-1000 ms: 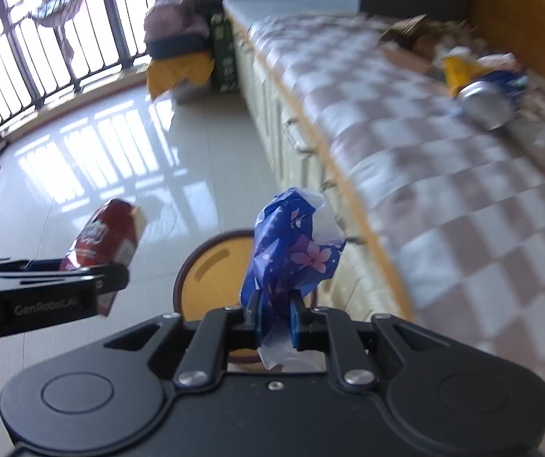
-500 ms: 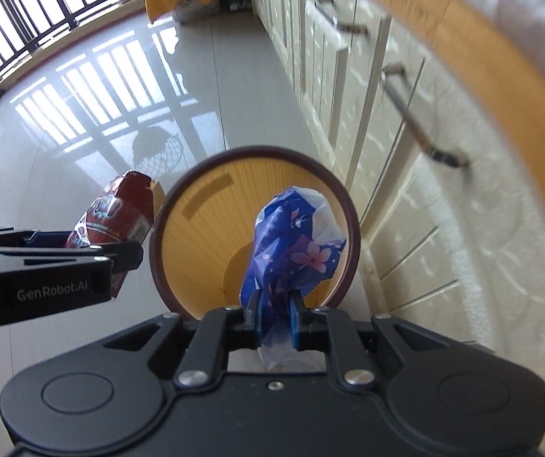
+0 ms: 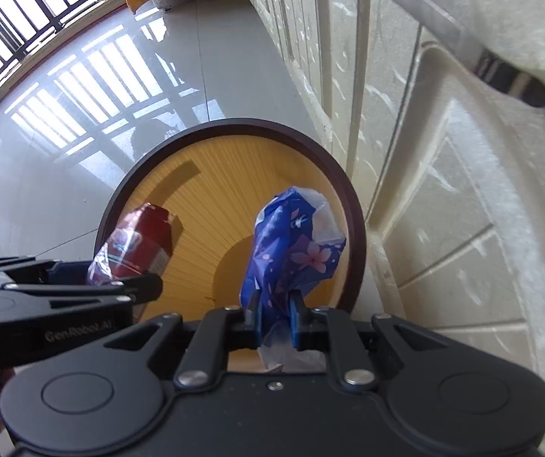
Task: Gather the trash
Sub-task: 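Carry the red pack and floral wrapper with both tools over the wastebasket, then open left tool dropping the red pack while right tool releases the wrapper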
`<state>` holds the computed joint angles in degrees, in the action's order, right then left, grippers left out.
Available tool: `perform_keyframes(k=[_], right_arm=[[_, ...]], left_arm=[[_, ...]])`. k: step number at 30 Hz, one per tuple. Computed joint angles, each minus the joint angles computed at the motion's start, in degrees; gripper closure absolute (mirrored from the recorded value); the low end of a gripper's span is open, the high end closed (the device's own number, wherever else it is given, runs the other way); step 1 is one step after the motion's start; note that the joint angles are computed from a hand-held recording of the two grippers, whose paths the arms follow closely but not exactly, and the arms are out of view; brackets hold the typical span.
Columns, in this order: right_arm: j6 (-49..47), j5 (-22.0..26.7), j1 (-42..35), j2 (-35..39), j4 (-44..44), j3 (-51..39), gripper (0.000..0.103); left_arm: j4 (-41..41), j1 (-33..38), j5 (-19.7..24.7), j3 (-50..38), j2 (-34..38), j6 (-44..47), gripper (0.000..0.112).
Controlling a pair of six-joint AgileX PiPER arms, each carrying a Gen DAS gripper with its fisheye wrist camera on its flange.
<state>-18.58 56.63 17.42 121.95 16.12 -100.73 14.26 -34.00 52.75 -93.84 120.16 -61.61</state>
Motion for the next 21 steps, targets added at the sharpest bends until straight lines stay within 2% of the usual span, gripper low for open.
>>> perform_keyframes(k=[7, 21], right_arm=[[-1.7, 1.3, -0.3, 5.3, 2.4, -4.9, 0.089], [-0.9, 3.0, -0.9, 10.0, 4.8, -10.8, 0.085]], left_arm=[[-2.8, 1.9, -2.5, 0.5, 2.4, -0.3, 0.057], [-3.8, 4.3, 0.8, -6.6, 6.3, 4.2, 0.057]])
